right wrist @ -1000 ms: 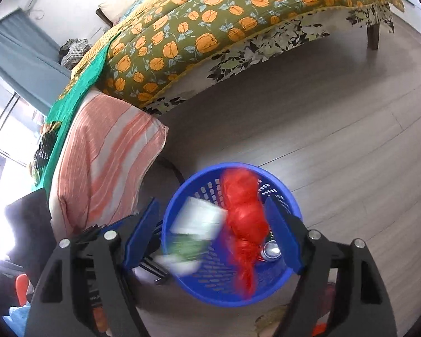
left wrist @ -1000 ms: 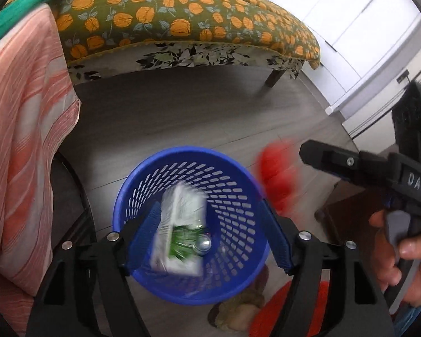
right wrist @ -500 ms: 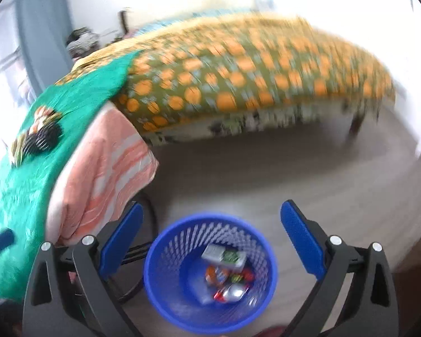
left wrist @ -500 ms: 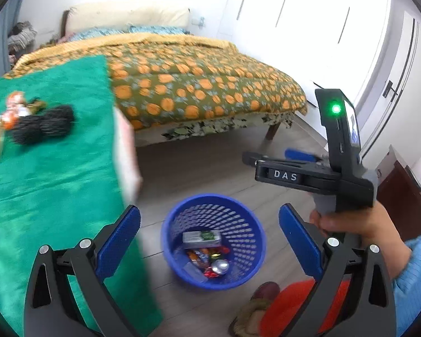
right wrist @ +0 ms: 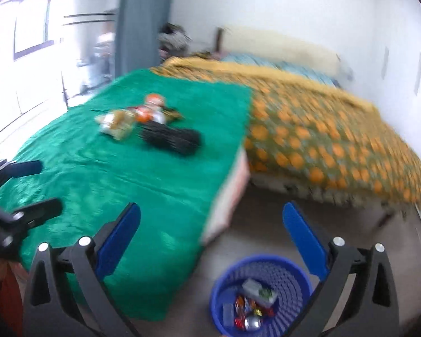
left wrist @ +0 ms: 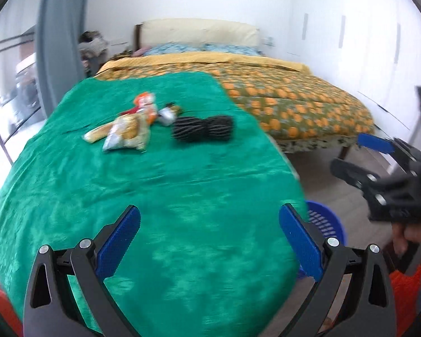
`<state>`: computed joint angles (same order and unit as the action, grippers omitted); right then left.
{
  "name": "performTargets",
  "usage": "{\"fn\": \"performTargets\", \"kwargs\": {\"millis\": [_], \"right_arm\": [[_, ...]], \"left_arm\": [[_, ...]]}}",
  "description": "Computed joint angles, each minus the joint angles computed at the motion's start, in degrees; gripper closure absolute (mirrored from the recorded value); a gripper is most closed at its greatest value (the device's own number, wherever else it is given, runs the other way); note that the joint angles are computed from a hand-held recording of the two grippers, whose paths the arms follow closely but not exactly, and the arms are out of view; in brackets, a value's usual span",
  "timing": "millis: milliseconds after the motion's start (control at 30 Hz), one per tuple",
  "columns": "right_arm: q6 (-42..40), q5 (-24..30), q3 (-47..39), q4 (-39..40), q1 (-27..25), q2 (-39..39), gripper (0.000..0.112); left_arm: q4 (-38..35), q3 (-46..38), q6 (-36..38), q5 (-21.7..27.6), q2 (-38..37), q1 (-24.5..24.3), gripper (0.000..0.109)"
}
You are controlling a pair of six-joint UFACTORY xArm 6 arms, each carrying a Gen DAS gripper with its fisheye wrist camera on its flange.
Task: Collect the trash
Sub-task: 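Move both tools back over the bed toward the remaining snacks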
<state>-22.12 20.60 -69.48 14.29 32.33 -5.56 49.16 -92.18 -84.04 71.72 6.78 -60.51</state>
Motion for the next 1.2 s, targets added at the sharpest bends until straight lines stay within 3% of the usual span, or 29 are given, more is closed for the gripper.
{"fn": "performTargets", "kwargs": {"millis": [33,133,200,300,533,733,900,1200], "right_arm": [[-0.6,-1.6,0.9,0.3,0.8,0.2,0.014],[0.1,4.1,-1.8,-1.4,2.7,2.1,0.014],[-1.5,2.4,-1.0,-1.2,3.7,2.0,0.014],[-3.4,6.1,-3.1,0.3,4.5,3.6,0.014],[2.5,15.8,-13.1,-2.5,6.3,11.7,0.014],[7.2,17.6,-21.8,-2.7,8.1,19.3,0.014],[6.4,19.0,-25.8,-1.4,9.6,23.3,0.014],[6.2,18.2,-25.7,-3.2,10.7,24.7,0.014]], "left_arm": [[-0.4,1.1,-0.5,0.4,-0.8,0.1,0.011],[-2.0,5.0,-2.5,2.3,-3.8,0.4,0.011],[-2.1,8.5,-4.0,1.8,-6.7,0.8,0.011],[-2.4,12.1,-4.9,1.3,-9.4,1.6,0.011],[-5.8,20.8,0.5,-7.8,-15.4,10.1,0.011],[-9.3,19.7,12.1,-16.7,-12.5,20.2,0.011],[-12.1,17.3,17.7,-22.7,-9.6,26.8,0.011],[-21.7,8.4,28.3,-25.7,-0.6,32.8,0.011]]}}
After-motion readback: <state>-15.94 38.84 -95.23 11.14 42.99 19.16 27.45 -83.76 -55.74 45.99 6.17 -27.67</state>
